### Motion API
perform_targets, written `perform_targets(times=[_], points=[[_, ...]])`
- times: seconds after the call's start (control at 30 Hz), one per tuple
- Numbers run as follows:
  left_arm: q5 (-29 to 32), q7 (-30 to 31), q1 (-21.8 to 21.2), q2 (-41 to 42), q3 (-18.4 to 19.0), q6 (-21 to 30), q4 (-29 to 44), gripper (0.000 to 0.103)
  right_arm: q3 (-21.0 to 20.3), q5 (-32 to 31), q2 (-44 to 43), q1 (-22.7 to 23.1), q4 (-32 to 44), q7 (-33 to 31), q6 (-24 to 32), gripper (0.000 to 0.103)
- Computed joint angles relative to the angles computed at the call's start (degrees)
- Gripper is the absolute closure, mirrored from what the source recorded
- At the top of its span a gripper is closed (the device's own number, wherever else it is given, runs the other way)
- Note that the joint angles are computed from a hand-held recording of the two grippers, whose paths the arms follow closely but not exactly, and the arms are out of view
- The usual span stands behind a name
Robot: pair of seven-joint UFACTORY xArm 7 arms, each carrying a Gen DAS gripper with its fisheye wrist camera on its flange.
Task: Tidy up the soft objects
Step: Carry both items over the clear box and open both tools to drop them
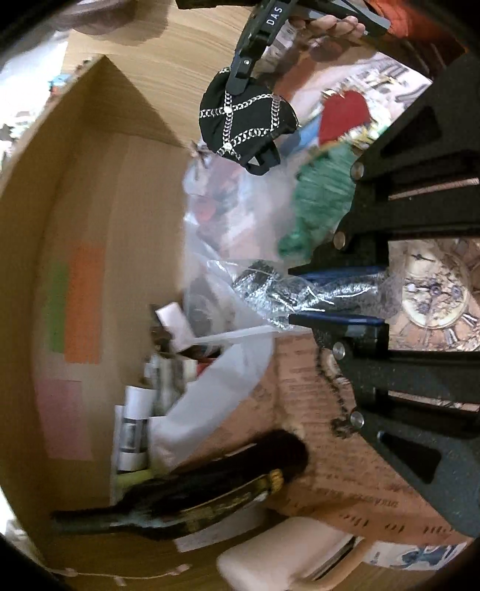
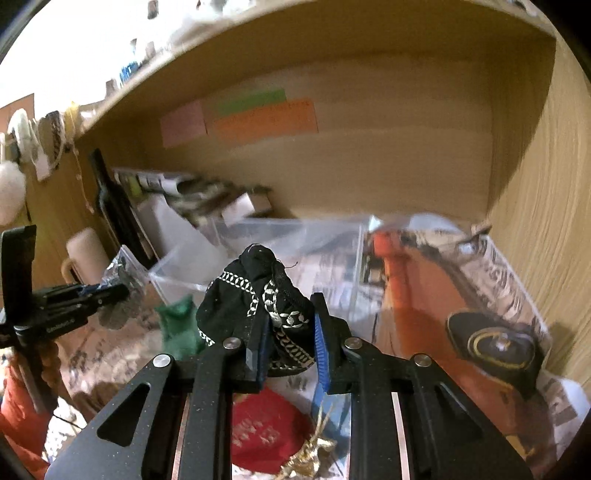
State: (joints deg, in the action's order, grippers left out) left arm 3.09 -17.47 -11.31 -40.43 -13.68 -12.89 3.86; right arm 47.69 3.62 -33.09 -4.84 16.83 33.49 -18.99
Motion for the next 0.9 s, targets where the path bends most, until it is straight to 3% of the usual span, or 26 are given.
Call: perform_targets(times=[0.33, 0.53, 0.9], points=[[0.06, 1.29, 0.56, 1.95, 1.06, -2.43, 5.89, 0.087, 1.92, 2.24, -0.22, -4.38, 3.14, -2.51, -4.70, 0.084], [-0.90, 2.73, 2.48, 8.91, 0.68, -3.67, 11.78, 0.087, 6.13, 4.43, 2.42, -10.21, 6.83, -5.90, -5.16, 0.084], [-0.51, 4.97, -2.80, 25.58, 8.51, 1.52, 23.41, 0.087, 18.68, 3.39, 12.48, -25.85, 15.44, -12.07, -0.45, 0.084]])
